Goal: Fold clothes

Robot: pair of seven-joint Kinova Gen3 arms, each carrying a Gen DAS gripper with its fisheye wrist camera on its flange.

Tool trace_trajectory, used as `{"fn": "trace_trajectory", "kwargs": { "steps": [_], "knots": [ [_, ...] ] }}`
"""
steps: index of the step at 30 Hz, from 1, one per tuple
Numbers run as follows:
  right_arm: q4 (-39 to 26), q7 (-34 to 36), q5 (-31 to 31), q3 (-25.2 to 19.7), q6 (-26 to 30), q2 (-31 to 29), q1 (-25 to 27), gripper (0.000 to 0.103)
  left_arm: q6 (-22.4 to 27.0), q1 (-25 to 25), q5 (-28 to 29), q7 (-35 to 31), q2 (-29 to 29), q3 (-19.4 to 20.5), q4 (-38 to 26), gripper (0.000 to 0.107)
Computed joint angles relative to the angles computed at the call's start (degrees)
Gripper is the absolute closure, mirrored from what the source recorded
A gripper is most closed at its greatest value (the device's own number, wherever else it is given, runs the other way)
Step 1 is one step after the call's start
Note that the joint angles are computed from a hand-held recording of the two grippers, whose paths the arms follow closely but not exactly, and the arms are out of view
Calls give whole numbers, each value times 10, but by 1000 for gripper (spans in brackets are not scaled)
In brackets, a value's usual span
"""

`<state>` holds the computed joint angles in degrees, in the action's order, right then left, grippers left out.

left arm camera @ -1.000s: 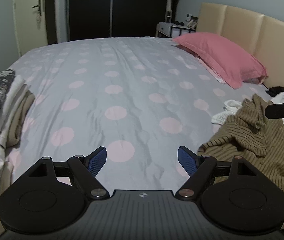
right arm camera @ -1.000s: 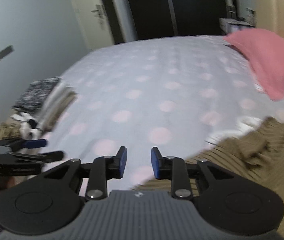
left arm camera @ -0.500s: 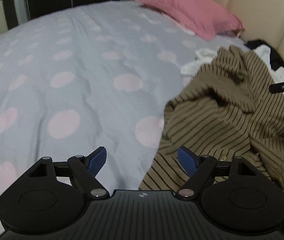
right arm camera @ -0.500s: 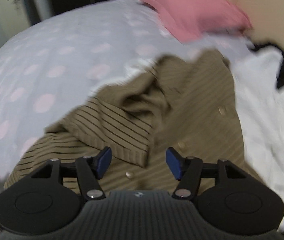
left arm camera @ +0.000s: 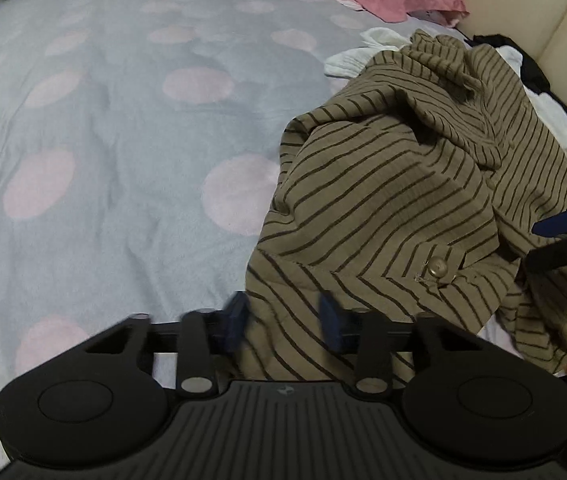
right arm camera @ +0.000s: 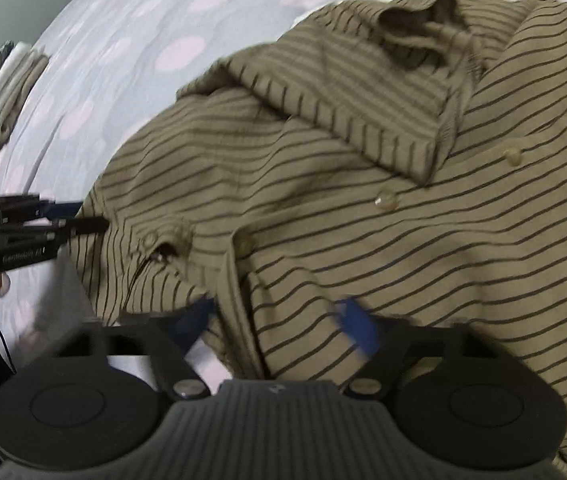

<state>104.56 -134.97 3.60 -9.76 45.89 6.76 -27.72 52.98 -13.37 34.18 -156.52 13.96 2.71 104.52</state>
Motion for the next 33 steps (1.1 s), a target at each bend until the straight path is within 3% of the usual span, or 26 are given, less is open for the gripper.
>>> {"fn": "trace_trajectory", "kwargs": {
  "steps": [1, 2, 3, 5, 14, 20, 26, 29, 31, 33],
  "knots": [
    [-7, -5, 12, 6, 9, 4, -15, 87, -2, 0, 1, -5, -2, 1, 2, 87],
    [-15, -17, 30, 2, 19, 8, -22, 96, -4, 0, 2, -10, -5, 1, 3, 92],
    [-21, -32, 53, -4, 24, 7, -28, 98, -2, 0, 1, -11, -8, 1, 3, 101],
    [-26, -60, 89, -6, 26, -3, -45, 100, 5, -9, 18, -27, -18, -1, 5, 106],
    [-41, -189, 198, -54, 1, -86, -65, 100, 136, -82, 169, -114, -72, -55, -25, 107],
    [-138, -179, 265, -94, 11, -77, -88, 102, 230, -144, 276, -110, -93, -107, -92, 107],
    [-225, -117, 275, -92, -63, -40, -127, 102, 272, -208, 379, -106, -114, -157, -158, 107],
    [-277, -79, 276, -82, -51, -4, -160, 101, 288, -228, 380, -97, -111, -168, -201, 107],
    [-313, -57, 269, -68, -14, 24, -182, 97, 292, -233, 346, -89, -106, -166, -225, 107],
    [-319, -36, 236, -67, -8, 38, -174, 96, 271, -227, 301, -94, -110, -159, -222, 107]
  ]
}}
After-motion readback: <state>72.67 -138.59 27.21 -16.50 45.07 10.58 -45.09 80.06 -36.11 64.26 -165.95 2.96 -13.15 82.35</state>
